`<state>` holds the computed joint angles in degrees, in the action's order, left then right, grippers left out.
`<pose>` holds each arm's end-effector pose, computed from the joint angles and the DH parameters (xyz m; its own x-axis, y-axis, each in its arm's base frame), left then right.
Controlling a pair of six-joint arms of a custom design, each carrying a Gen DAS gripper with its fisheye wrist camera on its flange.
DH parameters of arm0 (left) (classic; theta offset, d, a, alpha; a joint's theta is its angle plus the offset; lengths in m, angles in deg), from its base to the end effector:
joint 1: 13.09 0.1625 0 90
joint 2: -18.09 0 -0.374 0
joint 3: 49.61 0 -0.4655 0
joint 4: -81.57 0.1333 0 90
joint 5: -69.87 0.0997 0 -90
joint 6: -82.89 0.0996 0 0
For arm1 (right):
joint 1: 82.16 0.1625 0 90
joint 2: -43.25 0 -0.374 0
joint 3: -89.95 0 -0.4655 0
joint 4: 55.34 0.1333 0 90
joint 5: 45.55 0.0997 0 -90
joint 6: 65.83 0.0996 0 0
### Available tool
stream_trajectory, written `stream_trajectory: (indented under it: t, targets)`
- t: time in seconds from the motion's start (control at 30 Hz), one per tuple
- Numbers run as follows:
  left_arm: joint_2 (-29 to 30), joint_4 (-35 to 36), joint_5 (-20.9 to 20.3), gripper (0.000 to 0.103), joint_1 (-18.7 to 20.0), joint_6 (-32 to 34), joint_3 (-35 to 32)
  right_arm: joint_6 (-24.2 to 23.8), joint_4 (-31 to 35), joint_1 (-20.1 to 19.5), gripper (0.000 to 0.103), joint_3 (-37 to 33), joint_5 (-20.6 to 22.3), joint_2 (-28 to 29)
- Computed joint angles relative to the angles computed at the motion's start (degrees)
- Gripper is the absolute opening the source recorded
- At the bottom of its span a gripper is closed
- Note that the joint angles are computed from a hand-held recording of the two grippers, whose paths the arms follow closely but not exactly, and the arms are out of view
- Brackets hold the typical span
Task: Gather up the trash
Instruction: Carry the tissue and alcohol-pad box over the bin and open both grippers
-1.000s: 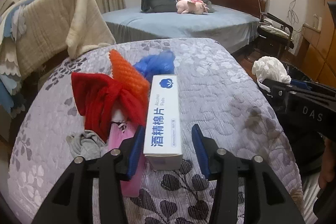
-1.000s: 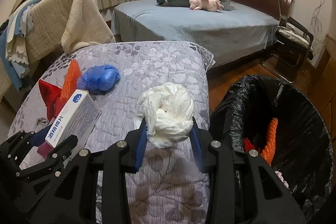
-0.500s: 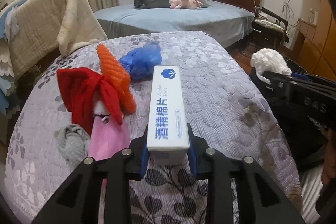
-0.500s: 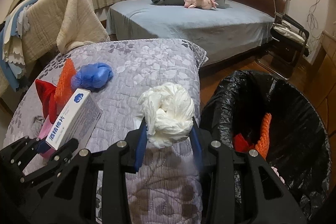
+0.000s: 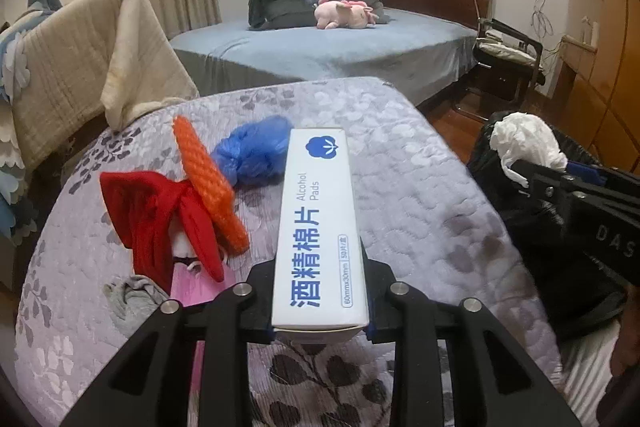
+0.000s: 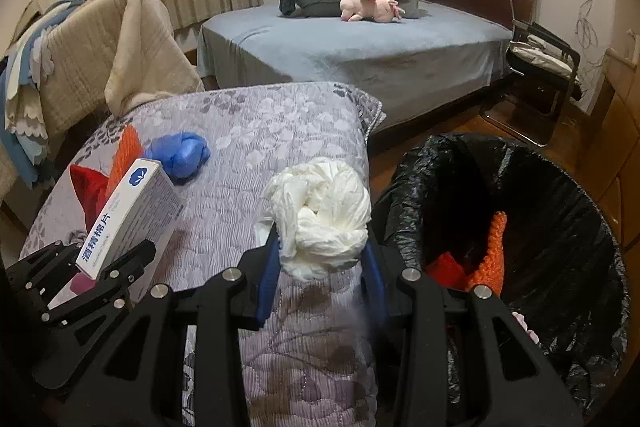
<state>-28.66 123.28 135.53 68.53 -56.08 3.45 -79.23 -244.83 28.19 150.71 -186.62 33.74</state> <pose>0.0697 -0.7234 0.2496 -0.6392 0.3772 -0.6702 0.6998 0.6467 -0.3034 0.3213 -0.7056 -0.1061 -0.7157 0.1720 0.6769 -0.4086 0.6829 -0.6056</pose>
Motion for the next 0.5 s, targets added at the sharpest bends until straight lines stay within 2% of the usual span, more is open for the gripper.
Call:
stream_trajectory:
  t: [0.5]
  targets:
    - [-3.03,-0.53,1.53,0.030,-3.88,0.07,3.80,-1.06,-9.83,1.69,0.037,8.98,-1.55,-6.28]
